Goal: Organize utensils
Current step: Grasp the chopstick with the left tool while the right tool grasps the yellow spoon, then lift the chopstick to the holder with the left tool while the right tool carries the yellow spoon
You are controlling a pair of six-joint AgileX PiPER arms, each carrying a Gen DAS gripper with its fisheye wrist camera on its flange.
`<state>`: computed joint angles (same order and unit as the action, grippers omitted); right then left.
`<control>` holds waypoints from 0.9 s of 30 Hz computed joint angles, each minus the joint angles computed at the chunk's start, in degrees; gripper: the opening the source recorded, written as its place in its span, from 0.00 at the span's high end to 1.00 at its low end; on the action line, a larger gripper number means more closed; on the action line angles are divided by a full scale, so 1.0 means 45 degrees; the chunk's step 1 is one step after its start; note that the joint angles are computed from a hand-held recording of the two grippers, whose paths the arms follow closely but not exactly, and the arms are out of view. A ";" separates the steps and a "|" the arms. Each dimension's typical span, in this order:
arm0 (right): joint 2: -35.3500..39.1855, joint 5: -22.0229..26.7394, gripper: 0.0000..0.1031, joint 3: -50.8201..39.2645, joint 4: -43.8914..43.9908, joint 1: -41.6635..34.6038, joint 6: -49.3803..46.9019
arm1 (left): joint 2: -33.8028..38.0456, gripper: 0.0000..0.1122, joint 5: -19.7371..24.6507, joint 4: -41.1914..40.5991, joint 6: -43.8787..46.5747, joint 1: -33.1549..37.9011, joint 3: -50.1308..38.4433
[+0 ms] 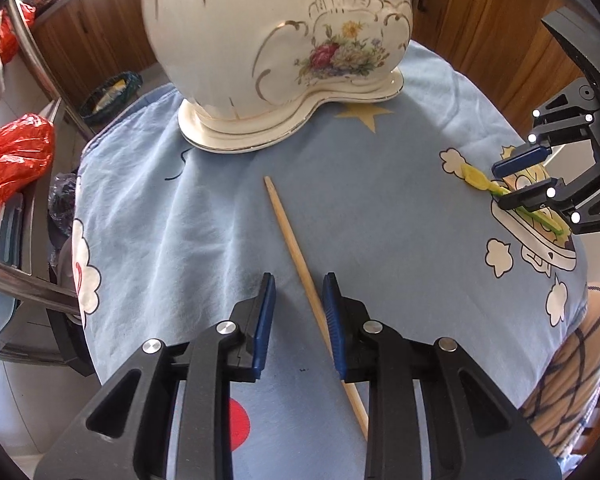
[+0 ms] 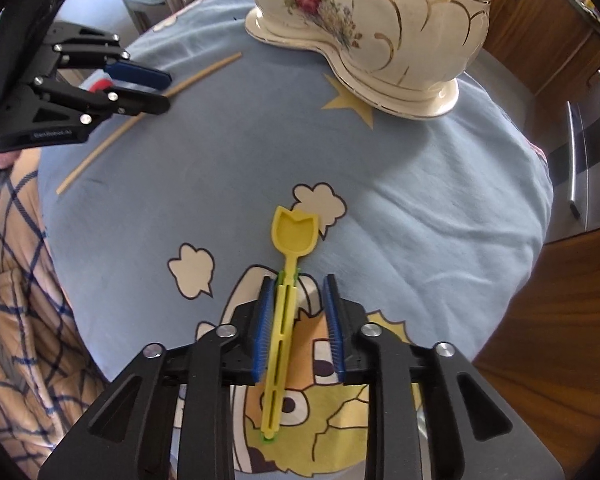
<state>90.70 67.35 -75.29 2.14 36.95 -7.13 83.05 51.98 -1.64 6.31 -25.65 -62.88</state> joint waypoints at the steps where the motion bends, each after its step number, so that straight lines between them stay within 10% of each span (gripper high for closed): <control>1: 0.0060 0.0097 0.74 -0.0091 -0.0078 0.0057 -0.0010 | 0.0147 0.78 0.0242 -0.0213 0.0234 0.0140 -0.0217; 10: 0.0427 -0.0320 0.90 -0.0549 -0.0573 0.0904 0.0692 | 0.0190 0.95 0.0129 -0.0016 -0.0053 0.0279 -0.0276; 27: -0.4048 -0.6784 0.90 0.3279 0.1671 -0.0581 0.1223 | -0.3972 0.96 -0.3058 -0.3838 0.2465 0.1232 0.1751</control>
<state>72.49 36.82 -60.53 9.66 34.34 -1.63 65.18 38.22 -18.91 17.40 -20.10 -55.00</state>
